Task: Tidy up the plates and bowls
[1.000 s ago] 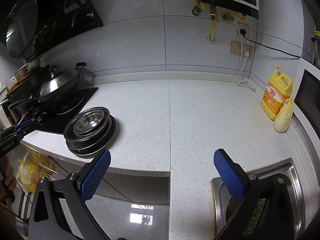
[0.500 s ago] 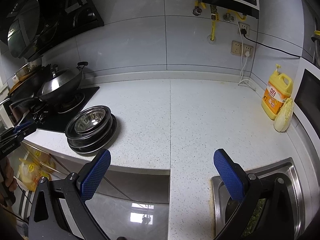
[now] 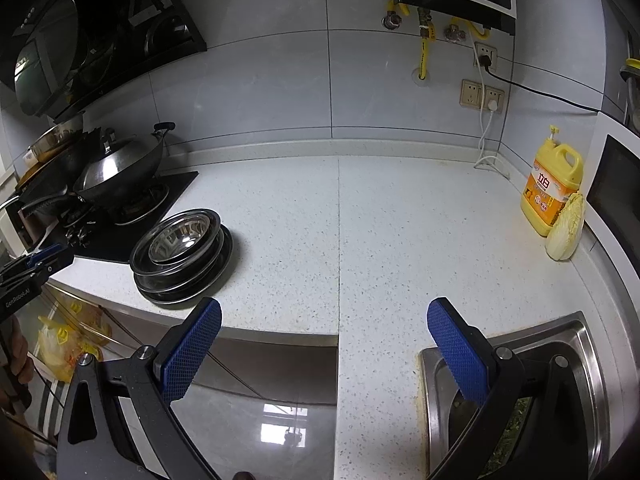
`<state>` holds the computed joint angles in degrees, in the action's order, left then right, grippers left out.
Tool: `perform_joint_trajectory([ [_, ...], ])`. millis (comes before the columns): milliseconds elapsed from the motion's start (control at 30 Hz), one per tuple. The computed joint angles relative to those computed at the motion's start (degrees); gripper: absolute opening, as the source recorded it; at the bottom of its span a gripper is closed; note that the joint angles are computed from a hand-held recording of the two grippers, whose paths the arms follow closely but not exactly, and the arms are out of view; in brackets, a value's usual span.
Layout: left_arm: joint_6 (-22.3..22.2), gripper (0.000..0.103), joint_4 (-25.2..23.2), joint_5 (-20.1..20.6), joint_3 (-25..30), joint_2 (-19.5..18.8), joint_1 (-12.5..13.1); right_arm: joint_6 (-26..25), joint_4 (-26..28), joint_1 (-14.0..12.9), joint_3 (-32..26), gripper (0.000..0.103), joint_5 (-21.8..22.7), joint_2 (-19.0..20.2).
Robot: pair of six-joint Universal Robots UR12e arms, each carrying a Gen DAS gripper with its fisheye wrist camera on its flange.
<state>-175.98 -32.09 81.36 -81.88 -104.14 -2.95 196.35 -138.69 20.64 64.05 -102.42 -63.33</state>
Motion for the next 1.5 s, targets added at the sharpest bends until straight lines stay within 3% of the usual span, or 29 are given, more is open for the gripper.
perform_joint_trajectory([
  [500,-0.6,0.035,-0.5,0.2,-0.2,0.0,0.1,0.0,0.5,0.1,-0.1,0.101,0.0,0.1],
  [1033,-1.1,0.035,0.3,-2.2,-0.2,-0.2,0.5,-0.6,0.2,-0.3,-0.2,0.101,0.4,0.2],
  [1267,-0.6,0.059,-0.8,-1.7,0.2,-0.4,0.2,-0.9,0.4,-0.4,-0.5,0.101,0.4,0.4],
  [1500,0.2,0.06,-2.0,-2.1,0.9,-0.7,-0.1,-0.9,0.4,-0.5,-0.6,0.101,0.7,0.5],
])
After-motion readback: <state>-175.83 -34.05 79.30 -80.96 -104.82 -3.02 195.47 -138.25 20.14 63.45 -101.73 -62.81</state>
